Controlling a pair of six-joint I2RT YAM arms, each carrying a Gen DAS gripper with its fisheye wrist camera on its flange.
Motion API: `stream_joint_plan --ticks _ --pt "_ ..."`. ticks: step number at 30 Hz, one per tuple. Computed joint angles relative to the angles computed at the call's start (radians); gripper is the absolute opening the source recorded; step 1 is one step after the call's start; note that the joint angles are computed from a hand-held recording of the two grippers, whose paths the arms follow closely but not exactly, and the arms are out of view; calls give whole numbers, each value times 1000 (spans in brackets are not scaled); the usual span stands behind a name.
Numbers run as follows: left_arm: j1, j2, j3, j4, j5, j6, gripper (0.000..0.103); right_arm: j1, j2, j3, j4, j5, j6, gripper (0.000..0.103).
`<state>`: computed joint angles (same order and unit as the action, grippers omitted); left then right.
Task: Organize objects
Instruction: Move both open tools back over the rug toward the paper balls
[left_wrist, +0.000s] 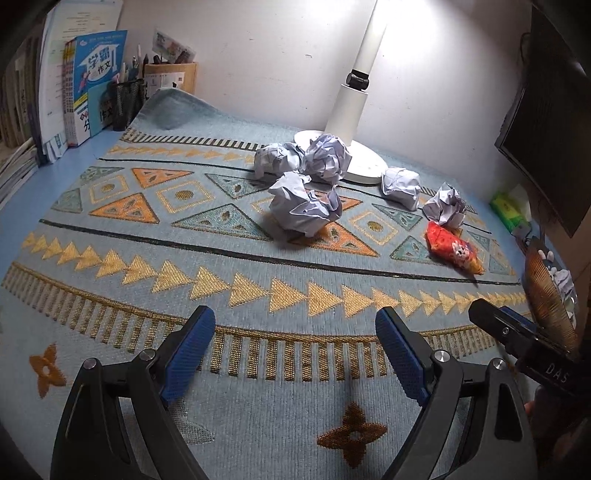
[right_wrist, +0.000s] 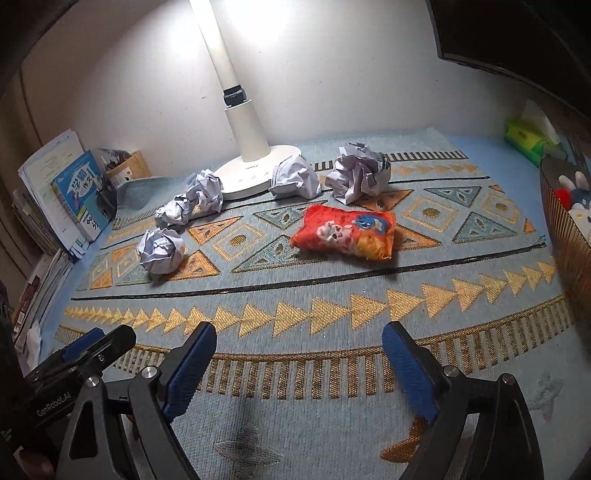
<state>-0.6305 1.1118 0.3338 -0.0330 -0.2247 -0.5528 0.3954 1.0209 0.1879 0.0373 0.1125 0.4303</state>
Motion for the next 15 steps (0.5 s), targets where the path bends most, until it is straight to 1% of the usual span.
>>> stream_joint_plan --ticks 2,5,7,8,10,12,15 --pt "0 0 1 -1 2 3 88 -36 5 0 1 -46 -7 93" --pt "0 6 7 -3 11 12 88 -164 27 -1 19 -195 -19 93" --pt "-6 9 14 -8 12 23 88 -218 56 17 13 -257 -26 93" --pt "-9 -10 6 2 18 38 88 -215 57 31 -3 -258 -36 93" --pt "-22 -48 -5 14 6 61 88 -149 21 57 -49 -178 -50 93" --pt "-29 -49 21 -17 -20 76 88 -78 12 108 -116 -106 -63 93" --pt "21 -57 65 -46 32 123 88 -33 41 201 -177 -109 -97 93"
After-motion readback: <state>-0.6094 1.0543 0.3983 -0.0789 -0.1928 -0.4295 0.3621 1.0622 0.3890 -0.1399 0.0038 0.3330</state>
